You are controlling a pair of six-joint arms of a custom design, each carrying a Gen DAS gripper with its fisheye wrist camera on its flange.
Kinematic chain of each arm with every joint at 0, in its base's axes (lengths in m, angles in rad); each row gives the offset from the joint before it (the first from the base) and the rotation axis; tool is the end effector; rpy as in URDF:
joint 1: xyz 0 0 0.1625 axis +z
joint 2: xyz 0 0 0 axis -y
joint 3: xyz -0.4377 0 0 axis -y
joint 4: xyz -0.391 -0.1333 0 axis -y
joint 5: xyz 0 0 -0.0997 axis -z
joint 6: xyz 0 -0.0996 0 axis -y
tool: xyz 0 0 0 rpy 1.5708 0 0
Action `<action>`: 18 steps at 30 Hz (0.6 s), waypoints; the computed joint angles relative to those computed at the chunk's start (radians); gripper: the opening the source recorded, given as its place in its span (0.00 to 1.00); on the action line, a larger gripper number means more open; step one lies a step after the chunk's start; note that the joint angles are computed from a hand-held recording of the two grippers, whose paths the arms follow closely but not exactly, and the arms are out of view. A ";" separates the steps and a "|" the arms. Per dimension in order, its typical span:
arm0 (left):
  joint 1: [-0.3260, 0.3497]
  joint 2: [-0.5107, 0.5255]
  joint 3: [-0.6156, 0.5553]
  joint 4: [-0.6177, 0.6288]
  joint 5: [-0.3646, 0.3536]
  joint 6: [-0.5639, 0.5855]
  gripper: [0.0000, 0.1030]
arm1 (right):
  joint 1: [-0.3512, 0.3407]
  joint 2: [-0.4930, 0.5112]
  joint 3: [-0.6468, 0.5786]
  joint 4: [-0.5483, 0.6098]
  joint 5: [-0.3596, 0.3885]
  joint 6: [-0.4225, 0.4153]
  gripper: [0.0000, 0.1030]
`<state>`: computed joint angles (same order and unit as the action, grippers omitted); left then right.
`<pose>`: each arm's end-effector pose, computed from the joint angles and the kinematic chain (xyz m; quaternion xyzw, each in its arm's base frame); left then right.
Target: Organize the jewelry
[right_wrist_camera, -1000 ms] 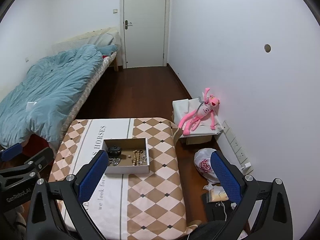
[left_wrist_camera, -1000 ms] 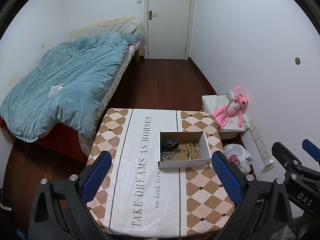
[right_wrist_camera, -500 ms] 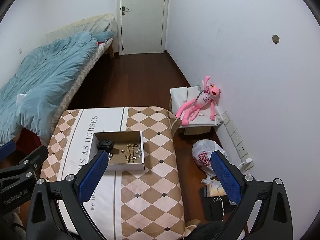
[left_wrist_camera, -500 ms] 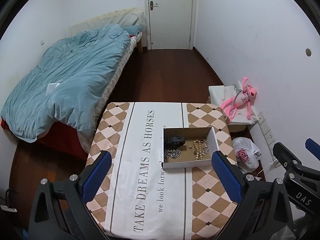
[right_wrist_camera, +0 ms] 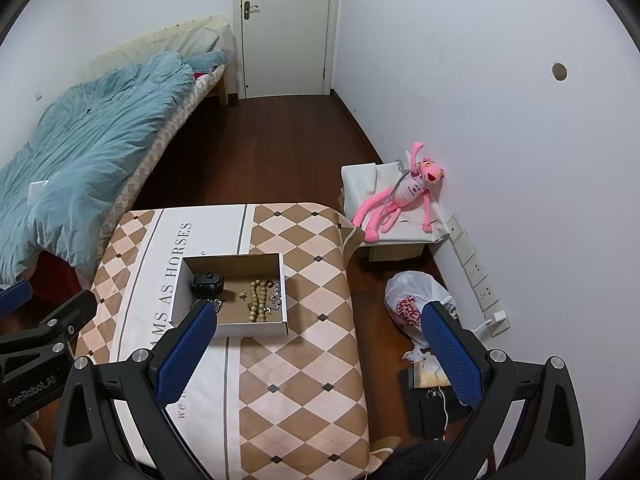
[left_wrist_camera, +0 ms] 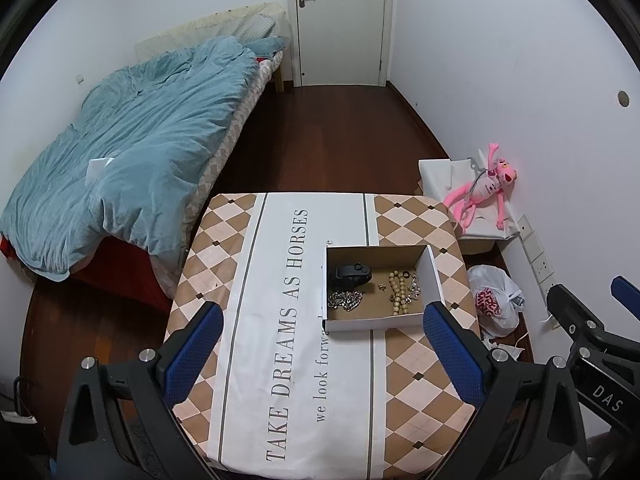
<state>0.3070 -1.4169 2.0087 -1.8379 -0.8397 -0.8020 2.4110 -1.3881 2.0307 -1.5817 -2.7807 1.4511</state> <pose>-0.3804 -0.3302 0.2748 0.2672 0.8840 -0.2256 0.3104 0.3636 -0.2719 0.2713 -0.0666 -0.7988 0.3871 0.4557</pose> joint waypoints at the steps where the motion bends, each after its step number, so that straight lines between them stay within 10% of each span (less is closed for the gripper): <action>1: 0.000 0.001 0.000 0.000 0.001 0.001 0.99 | -0.001 0.001 -0.001 0.000 0.000 -0.001 1.00; 18: 0.008 -0.003 0.004 0.011 -0.019 -0.002 0.99 | -0.011 0.002 0.029 -0.092 0.023 -0.071 1.00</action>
